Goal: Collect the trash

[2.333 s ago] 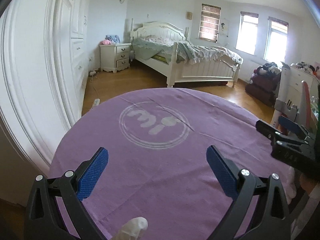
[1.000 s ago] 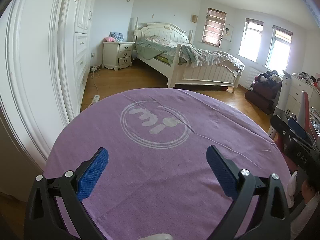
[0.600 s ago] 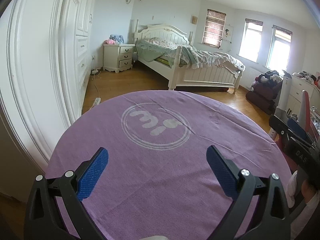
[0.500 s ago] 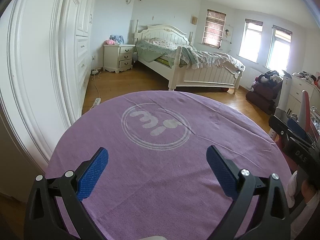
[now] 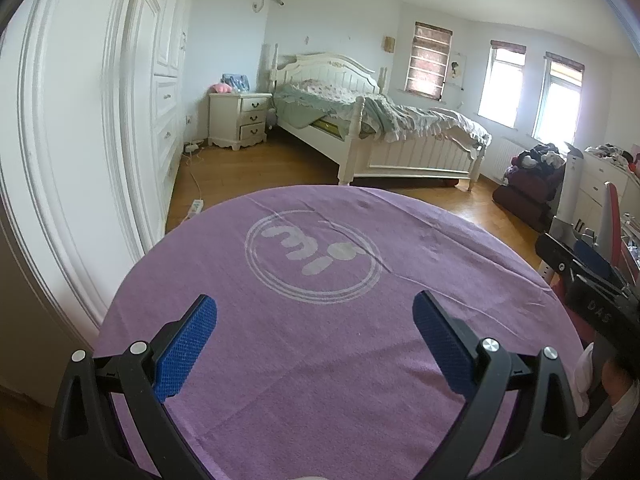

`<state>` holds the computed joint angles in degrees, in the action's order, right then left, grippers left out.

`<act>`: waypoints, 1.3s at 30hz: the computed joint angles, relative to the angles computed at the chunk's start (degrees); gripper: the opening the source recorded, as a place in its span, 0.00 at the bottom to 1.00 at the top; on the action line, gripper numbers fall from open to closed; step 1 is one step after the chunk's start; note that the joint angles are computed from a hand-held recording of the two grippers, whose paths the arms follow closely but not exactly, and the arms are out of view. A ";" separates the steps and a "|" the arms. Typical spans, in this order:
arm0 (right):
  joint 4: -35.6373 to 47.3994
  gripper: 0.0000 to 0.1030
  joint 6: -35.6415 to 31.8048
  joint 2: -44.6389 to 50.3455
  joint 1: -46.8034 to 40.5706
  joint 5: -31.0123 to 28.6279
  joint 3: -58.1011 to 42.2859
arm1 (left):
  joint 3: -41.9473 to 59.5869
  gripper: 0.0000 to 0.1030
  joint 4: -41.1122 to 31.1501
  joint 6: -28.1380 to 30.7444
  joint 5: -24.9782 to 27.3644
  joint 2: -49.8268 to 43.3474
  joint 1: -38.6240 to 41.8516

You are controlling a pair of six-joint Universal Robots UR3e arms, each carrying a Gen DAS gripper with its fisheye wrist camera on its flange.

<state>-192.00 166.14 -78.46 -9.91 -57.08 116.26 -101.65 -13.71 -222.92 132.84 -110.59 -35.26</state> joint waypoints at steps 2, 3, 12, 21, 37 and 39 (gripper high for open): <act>0.13 0.95 -0.03 -0.02 -0.17 0.17 -0.05 | 0.74 0.95 -0.42 0.03 0.68 -0.51 -0.44; 0.21 0.95 -0.08 0.01 -0.19 0.21 -0.12 | 1.23 0.95 -0.75 -0.09 0.87 -0.83 -0.62; 0.23 0.95 -0.10 -0.08 -0.31 0.15 -0.07 | 1.82 0.95 -1.08 -0.49 1.00 -1.28 -0.86; 0.16 0.95 -0.04 0.13 -0.46 0.12 -0.30 | 1.79 0.95 -1.06 -0.60 0.91 -1.27 -0.86; 0.07 0.95 0.10 0.31 -0.82 0.36 -0.50 | 2.25 0.95 -0.81 -0.64 1.91 -1.89 -1.66; 0.13 0.95 -0.04 0.28 -0.90 0.42 -0.47 | 2.64 0.95 -0.64 -0.41 2.39 -2.30 -2.04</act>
<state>-191.87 166.11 -78.18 -10.82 -56.67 115.79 -99.01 -14.34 -223.33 135.24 -112.89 -37.31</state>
